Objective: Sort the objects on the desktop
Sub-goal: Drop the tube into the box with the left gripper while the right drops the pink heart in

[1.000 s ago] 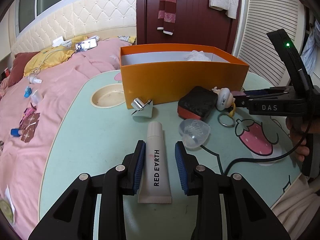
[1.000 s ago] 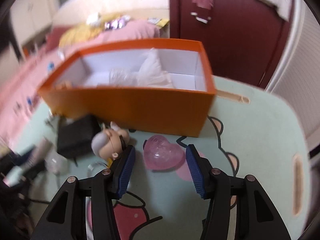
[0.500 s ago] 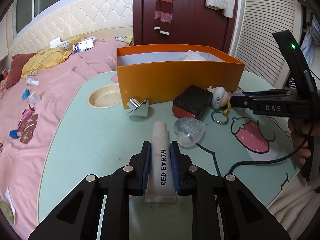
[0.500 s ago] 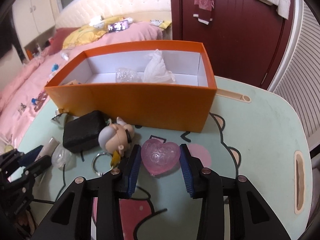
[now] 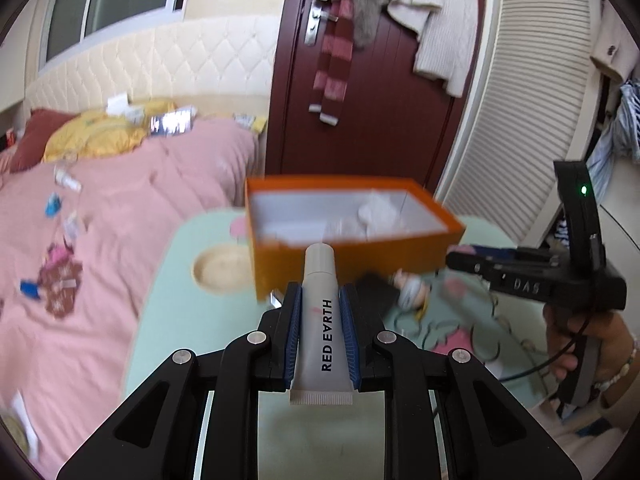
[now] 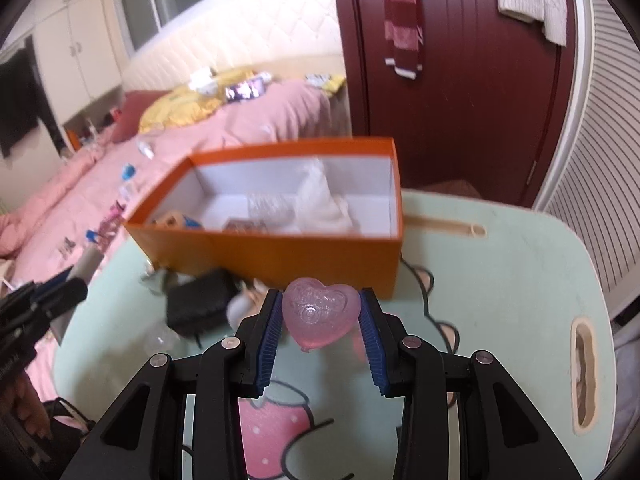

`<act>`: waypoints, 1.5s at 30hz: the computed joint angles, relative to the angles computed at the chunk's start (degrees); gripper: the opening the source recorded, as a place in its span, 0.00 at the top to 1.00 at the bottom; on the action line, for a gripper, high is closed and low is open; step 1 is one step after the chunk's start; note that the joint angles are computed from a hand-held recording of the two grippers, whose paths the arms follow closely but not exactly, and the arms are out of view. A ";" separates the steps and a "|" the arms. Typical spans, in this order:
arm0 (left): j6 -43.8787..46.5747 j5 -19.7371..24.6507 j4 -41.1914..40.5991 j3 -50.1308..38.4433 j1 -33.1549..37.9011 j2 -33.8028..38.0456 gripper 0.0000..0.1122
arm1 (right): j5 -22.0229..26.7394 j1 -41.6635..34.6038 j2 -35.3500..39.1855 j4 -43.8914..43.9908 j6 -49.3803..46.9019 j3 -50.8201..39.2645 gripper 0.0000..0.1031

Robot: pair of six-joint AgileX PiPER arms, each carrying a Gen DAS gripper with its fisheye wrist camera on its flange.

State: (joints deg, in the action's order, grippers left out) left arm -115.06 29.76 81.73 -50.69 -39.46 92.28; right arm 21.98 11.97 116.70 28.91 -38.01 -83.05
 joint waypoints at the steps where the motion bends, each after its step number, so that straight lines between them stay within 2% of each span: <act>1: 0.52 -0.46 0.56 -0.68 0.76 -0.06 0.81 | 0.10 0.04 0.05 1.50 -1.40 -0.57 0.64; 7: 4.17 -3.41 3.75 -7.53 5.91 3.10 0.81 | 1.55 -1.36 -0.06 6.47 -7.29 -3.38 0.64; 13: 8.90 -7.93 1.56 -15.05 10.23 9.47 0.81 | 4.09 -1.59 4.18 2.86 -3.25 -10.37 0.64; 18: 21.64 -11.00 -11.42 -21.14 12.45 15.32 0.81 | 7.10 -1.88 8.14 0.08 0.26 -16.13 0.64; 23: 27.67 -13.88 -19.19 -23.56 13.88 19.05 0.81 | 9.38 -1.91 11.35 -2.42 3.04 -20.07 0.64; 26: 31.83 -14.87 -24.60 -24.41 14.77 20.72 0.81 | 4.36 -0.38 10.86 -6.81 3.86 -17.48 0.64; 27: 33.59 -15.19 -27.12 -24.65 15.19 21.32 0.87 | 2.75 0.20 10.69 -8.86 4.71 -16.59 0.64; 28: 34.00 -14.42 -27.36 -24.88 14.85 21.67 0.89 | 1.67 0.36 10.62 -8.61 4.38 -16.03 0.64; 29: 33.75 -12.77 -26.38 -25.44 14.23 22.11 0.89 | 1.17 0.34 10.63 -7.98 3.98 -15.82 0.64; 34: 29.33 -13.24 -22.24 -24.76 13.88 22.06 0.90 | 0.44 0.27 10.92 -7.37 2.90 -15.72 0.64; 40: 29.47 -13.67 -21.93 -24.42 14.25 21.76 0.90 | -0.51 -0.13 10.49 -4.82 0.04 -14.55 0.63; 41: 27.70 -13.87 -20.20 -23.99 14.12 21.54 0.89 | -0.73 -0.28 10.33 -3.48 -1.39 -14.15 0.62; 42: 26.89 -14.58 -19.19 -23.72 14.14 21.40 0.83 | -0.48 -0.39 10.21 -1.87 -3.02 -13.97 0.57; 43: 28.38 -15.19 -20.47 -23.74 14.36 21.27 0.80 | 0.15 -0.56 10.08 -0.17 -4.82 -13.94 0.42; 45: 28.20 -14.25 -19.80 -23.57 13.61 20.42 0.62 | 1.45 -0.89 9.81 2.94 -8.10 -13.90 0.32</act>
